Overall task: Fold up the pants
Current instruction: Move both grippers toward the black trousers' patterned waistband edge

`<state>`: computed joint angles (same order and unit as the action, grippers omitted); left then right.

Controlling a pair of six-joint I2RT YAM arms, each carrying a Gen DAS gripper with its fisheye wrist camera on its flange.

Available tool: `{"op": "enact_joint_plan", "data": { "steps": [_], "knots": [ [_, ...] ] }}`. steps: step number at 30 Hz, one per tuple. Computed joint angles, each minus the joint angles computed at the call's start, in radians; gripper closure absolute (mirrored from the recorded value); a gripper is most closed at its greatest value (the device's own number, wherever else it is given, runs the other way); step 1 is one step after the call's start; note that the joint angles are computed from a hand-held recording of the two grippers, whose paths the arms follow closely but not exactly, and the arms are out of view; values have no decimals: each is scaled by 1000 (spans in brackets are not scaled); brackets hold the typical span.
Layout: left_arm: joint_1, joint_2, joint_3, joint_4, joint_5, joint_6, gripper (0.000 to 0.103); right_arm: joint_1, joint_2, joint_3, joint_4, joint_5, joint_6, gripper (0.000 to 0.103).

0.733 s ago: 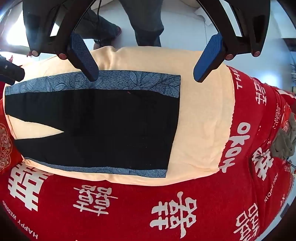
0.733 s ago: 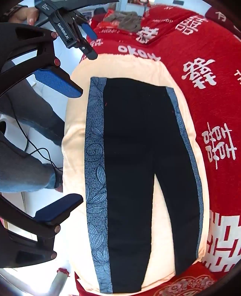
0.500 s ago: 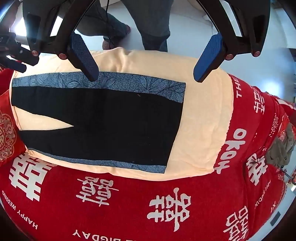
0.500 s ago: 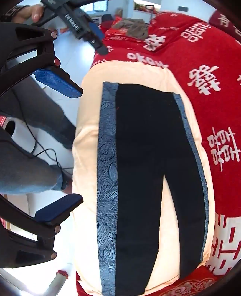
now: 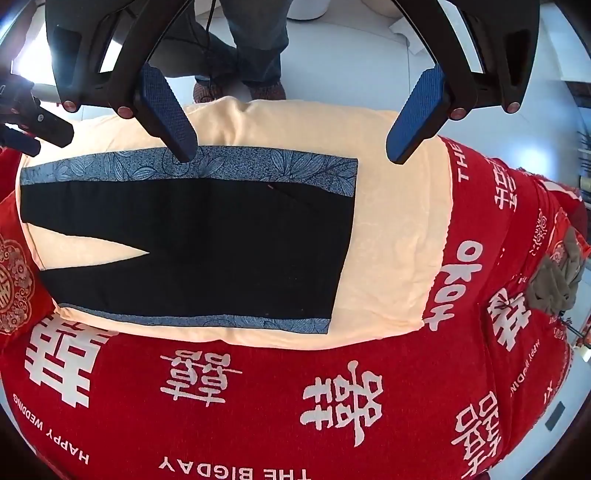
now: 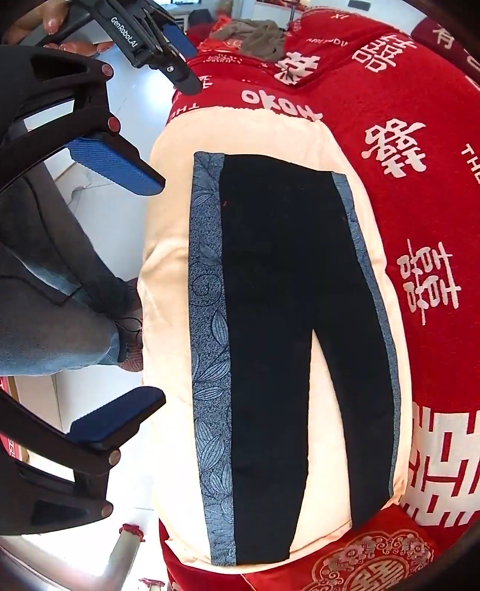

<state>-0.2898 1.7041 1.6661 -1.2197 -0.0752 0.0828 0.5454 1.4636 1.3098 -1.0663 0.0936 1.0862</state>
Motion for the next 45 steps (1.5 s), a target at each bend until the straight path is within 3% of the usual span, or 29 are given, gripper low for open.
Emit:
{"op": "enact_joint_plan", "data": {
  "steps": [9, 17, 45],
  "knots": [
    [23, 63, 55, -11, 21, 36, 0, -10, -12, -36, 9, 2, 24, 0],
    [17, 92, 88, -23, 51, 54, 0, -24, 13, 19, -48, 5, 10, 0],
    [27, 138, 135, -43, 77, 88, 0, -21, 54, 58, -62, 11, 38, 0]
  ]
}}
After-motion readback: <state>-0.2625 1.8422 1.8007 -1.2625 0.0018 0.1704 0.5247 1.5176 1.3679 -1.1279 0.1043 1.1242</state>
